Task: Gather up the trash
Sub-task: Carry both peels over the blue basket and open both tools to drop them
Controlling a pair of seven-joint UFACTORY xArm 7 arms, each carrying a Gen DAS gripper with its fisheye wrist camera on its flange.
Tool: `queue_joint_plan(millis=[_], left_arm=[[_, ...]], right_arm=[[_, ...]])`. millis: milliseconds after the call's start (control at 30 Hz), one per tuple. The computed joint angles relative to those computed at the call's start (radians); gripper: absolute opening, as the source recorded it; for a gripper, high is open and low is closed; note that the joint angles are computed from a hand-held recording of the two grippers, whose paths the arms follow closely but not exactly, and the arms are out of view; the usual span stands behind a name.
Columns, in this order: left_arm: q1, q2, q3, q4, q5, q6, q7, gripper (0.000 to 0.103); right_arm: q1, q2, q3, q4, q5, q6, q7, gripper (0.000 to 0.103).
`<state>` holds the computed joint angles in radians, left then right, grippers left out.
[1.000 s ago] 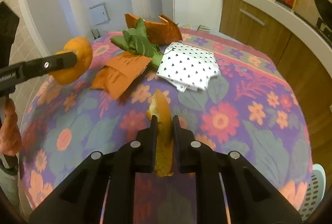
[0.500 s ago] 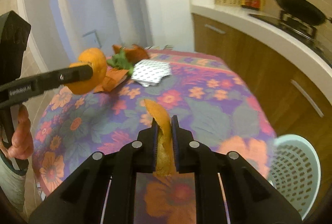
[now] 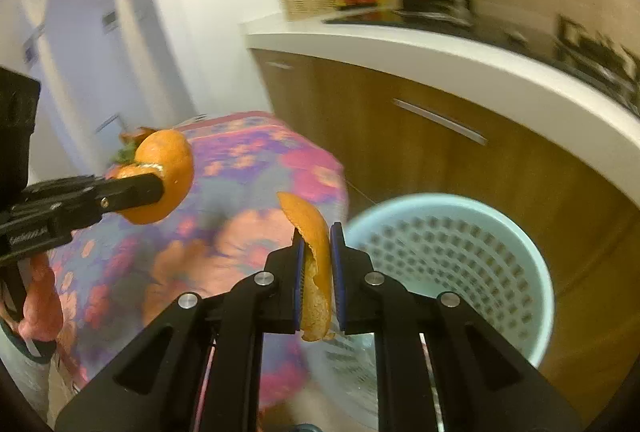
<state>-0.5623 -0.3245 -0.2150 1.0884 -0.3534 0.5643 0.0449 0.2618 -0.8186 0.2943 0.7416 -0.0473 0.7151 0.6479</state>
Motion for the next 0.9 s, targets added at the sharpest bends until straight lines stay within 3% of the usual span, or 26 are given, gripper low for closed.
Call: queue_joint_plan(millis=[300, 700, 767, 833, 900], left_arm=[[-0.053, 0.244, -0.092, 0.174, 0.060, 0.009, -0.061, 0.005], [-0.104, 0.468, -0.109, 0.343, 0.184, 0.073, -0.163, 0.006], [-0.109, 0.489, -0.109, 0.360, 0.197, 0.086, -0.171, 0.006], [-0.118, 0.509, -0.103, 0.381, 0.224, 0.102, -0.193, 0.013], [-0.118, 0.521, -0.103, 0.385, 0.225, 0.099, -0.195, 0.035]], right_arm=[[-0.052, -0.193, -0.058, -0.170, 0.018, 0.127, 0.035, 0.010], [-0.038, -0.187, -0.127, -0.300, 0.111, 0.105, 0.047, 0.014], [-0.043, -0.179, -0.125, -0.302, 0.108, 0.104, 0.045, 0.021], [-0.046, -0.186, -0.125, -0.307, 0.108, 0.103, 0.046, 0.024], [-0.051, -0.192, -0.125, -0.307, 0.108, 0.108, 0.050, 0.024]])
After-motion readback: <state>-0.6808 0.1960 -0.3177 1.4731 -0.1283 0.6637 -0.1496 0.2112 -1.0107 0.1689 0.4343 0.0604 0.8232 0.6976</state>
